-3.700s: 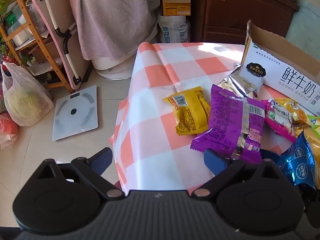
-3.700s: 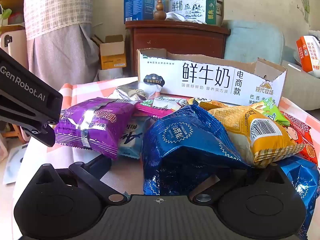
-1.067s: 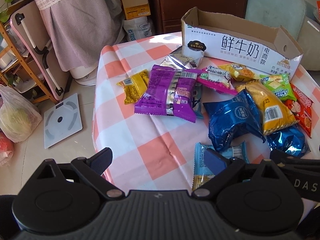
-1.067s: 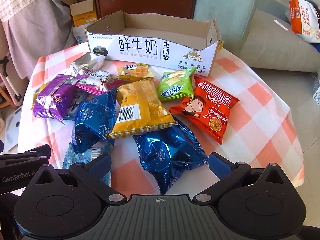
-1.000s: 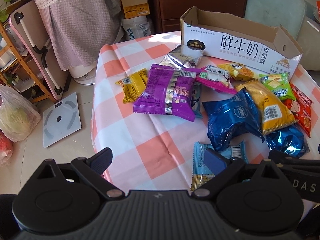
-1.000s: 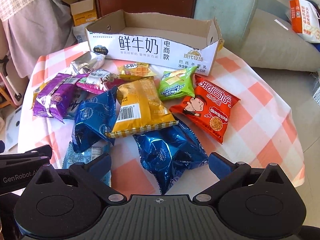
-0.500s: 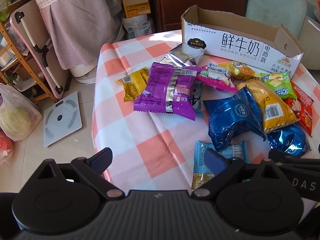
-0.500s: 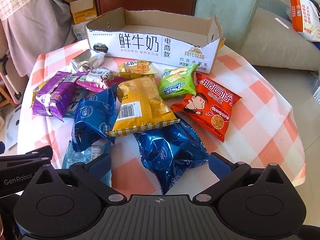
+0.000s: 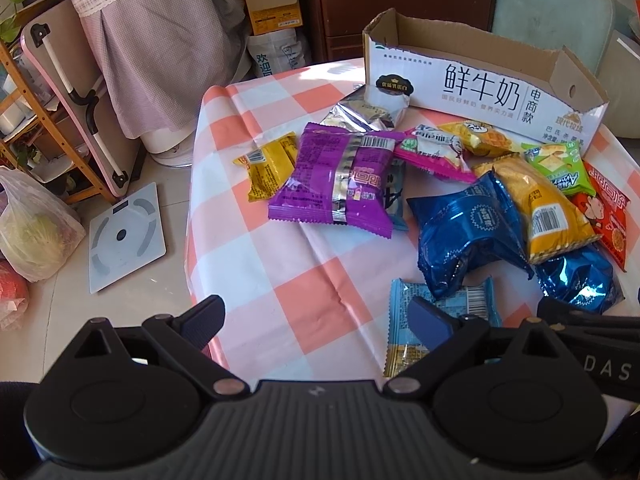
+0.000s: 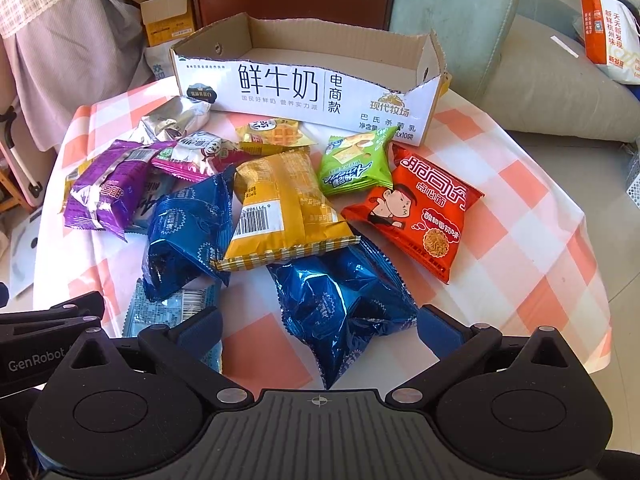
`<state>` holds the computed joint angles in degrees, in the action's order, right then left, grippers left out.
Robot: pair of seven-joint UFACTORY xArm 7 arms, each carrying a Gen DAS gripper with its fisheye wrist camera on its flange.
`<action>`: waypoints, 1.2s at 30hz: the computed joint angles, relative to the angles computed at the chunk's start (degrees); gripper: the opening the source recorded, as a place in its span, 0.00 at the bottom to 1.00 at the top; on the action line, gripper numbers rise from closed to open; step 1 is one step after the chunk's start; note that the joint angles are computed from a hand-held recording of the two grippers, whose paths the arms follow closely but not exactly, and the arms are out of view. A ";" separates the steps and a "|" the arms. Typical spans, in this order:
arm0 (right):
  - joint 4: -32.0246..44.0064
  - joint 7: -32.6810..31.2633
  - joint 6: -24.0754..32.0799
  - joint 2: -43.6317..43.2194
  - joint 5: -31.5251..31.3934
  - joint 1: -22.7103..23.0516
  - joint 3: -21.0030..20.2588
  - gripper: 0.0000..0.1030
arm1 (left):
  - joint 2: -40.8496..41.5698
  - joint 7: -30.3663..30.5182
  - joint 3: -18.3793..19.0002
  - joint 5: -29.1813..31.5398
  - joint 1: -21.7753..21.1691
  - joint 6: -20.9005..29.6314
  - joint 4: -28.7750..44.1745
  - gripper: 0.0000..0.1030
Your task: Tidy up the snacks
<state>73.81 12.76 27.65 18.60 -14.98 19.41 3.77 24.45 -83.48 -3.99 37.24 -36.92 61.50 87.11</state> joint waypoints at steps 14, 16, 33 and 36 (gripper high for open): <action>-0.21 0.00 -0.21 0.00 -0.27 0.01 -0.12 1.00 | 0.80 0.41 0.17 -0.05 -0.51 1.22 1.26 0.94; -0.25 0.08 -0.27 0.00 -0.52 0.07 -0.22 1.00 | 1.01 0.51 0.18 -0.06 -0.59 1.45 1.57 0.94; -1.59 -2.17 -1.65 -0.67 0.19 -1.00 0.06 1.00 | 0.91 0.47 0.19 -0.08 -0.58 -1.59 0.64 0.94; -2.15 -3.64 -2.29 -0.98 1.51 -1.77 0.50 1.00 | 0.62 0.53 0.14 -0.12 -0.38 -3.26 -0.08 0.94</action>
